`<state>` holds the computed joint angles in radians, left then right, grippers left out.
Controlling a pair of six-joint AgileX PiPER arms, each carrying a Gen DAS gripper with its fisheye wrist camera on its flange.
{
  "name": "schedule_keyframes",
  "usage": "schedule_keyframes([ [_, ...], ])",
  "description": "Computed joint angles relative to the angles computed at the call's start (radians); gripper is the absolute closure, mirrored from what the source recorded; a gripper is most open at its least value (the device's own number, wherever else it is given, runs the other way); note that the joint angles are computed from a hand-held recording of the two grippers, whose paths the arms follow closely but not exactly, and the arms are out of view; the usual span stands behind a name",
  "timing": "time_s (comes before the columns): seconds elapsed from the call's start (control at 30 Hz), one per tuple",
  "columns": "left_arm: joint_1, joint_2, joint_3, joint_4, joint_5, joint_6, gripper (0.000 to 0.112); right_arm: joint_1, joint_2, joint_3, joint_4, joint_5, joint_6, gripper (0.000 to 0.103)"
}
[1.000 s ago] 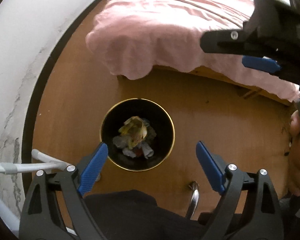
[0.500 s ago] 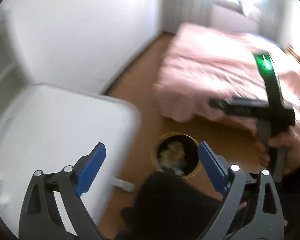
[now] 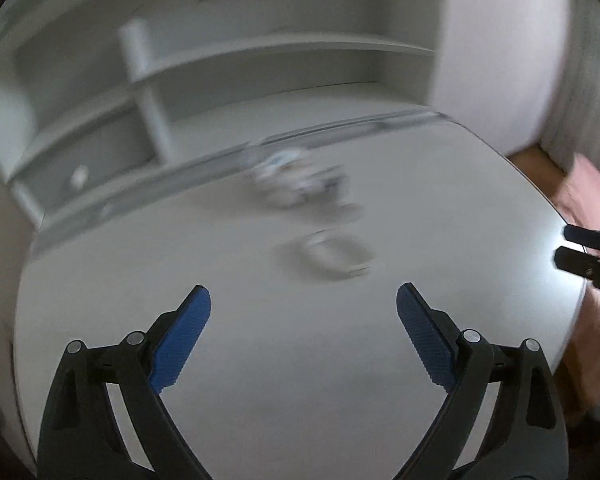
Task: Collect trash
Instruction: 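Move both tools back to the desk and grasp the white printed bag with the right tool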
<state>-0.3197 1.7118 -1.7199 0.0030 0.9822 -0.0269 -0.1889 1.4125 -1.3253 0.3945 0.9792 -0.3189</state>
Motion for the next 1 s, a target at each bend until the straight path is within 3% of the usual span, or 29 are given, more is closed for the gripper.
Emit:
schedule_keyframes([
  [0.13,0.12,-0.039,0.088,-0.08,-0.032,0.062,0.021,0.223,0.2,-0.206,-0.084,0.004,0.116,0.012],
  [0.23,0.183,-0.03,0.089,-0.137,-0.027,0.114,0.021,0.323,0.37,-0.407,-0.144,0.045,0.189,0.02],
  [0.43,0.237,0.031,0.018,-0.189,-0.004,0.178,0.021,0.374,0.627,-0.775,-0.2,0.16,0.248,0.03],
  [0.5,0.247,0.061,-0.022,-0.206,0.007,0.198,0.021,0.381,0.702,-0.899,-0.212,0.216,0.26,0.038],
  [0.57,0.251,0.093,-0.068,-0.211,0.019,0.213,0.021,0.383,0.721,-0.925,-0.216,0.231,0.25,0.045],
  [0.7,0.241,0.141,-0.128,-0.216,0.032,0.217,0.021,0.37,0.689,-0.851,-0.215,0.195,0.225,0.072],
  [1.0,0.173,0.242,-0.287,-0.211,0.091,0.191,0.021,0.299,0.571,-0.691,-0.134,0.134,0.177,0.082],
])
